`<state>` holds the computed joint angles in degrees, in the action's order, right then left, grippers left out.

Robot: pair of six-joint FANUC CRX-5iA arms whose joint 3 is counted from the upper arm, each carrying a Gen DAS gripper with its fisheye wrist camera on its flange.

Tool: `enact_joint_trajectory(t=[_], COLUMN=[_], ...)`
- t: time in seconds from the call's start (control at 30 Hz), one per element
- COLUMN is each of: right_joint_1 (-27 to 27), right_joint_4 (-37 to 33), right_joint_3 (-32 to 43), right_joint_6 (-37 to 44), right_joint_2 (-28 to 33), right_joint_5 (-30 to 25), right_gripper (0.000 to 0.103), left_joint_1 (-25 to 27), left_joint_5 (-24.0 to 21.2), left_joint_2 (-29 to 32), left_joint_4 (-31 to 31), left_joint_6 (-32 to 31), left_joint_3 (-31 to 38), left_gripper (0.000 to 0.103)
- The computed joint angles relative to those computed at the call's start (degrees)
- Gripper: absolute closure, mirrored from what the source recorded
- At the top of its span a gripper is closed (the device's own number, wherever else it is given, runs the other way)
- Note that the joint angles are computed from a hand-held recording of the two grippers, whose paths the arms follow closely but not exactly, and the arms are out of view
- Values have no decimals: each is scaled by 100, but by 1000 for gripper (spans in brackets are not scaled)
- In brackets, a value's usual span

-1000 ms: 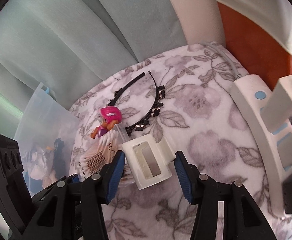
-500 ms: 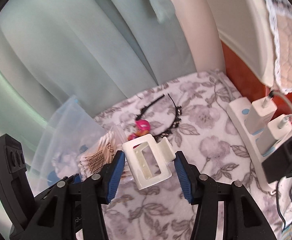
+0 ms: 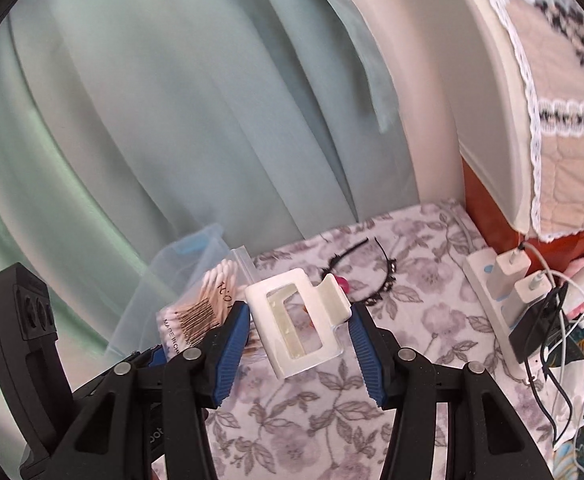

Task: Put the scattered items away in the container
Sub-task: 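Lift the swab bag and white clip with both grippers over the clear box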

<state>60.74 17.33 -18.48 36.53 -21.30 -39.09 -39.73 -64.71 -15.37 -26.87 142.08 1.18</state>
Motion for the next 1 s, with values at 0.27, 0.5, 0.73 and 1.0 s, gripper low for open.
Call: enact_joint_trajectory(t=[0.27,0.5,0.73,1.0], right_joint_1=[449,811,1119,1375], right_joint_4=[868,1508,2030,2394], right_joint_3=[-128,-191,-182,-86], right_joint_6=[-615,-1046,-1312,-1439], right_joint_2=[-243,-374,-423,-374], right_joint_5=[-4,-33,-93,-97], right_gripper=[48,48,48,48], left_joint_1=[-407,-718,-998,-1404], left_joint_5=[-242,-444,-624,-942], left_joint_2=[-247,-463,-635,-807], left_joint_4=[-520,-947,-1351,-1858], left_joint_6=[285,500,753,1019], left_joint_3=[153,235,273,344], left_gripper=[57,57,57,57])
